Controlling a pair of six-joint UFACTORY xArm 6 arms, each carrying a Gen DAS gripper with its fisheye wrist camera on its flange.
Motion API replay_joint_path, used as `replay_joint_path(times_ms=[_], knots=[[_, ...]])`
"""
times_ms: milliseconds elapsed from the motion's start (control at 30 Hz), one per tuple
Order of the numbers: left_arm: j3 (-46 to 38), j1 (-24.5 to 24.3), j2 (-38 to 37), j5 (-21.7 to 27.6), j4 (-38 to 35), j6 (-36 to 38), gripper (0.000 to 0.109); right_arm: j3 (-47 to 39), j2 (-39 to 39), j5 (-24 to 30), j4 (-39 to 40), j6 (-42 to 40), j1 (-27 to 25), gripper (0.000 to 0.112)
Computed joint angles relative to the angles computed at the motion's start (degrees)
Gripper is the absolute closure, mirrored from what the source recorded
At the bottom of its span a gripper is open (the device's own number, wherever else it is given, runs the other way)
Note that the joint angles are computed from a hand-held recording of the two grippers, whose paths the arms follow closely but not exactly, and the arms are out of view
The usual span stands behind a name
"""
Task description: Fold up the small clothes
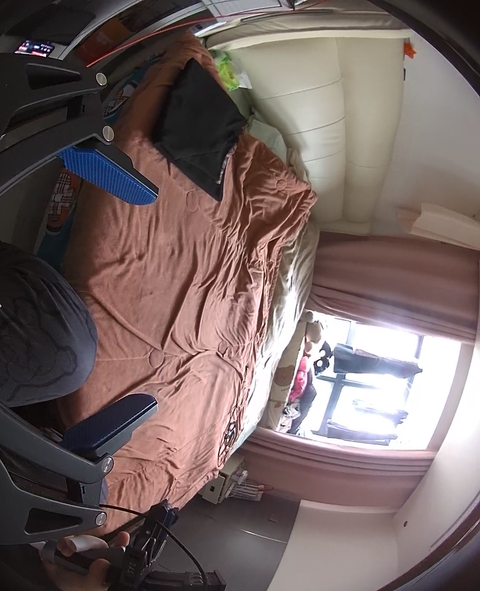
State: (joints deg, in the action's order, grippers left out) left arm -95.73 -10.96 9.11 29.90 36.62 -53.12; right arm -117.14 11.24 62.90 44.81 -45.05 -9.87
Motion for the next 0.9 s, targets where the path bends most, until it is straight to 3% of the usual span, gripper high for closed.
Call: replay_joint_path(times_ms=[400, 900], knots=[[6.0, -0.2, -3.5, -1.0, 7.9, -5.3, 0.006, 15.0, -7.8, -10.4, 1.1, -6.7, 3.8, 0.009], [4.8, 0.2, -2.0, 0.2, 11.8, -6.8, 0.006, 14.3, -4.1, -13.7, 0.1, -6.4, 5.6, 0.009]])
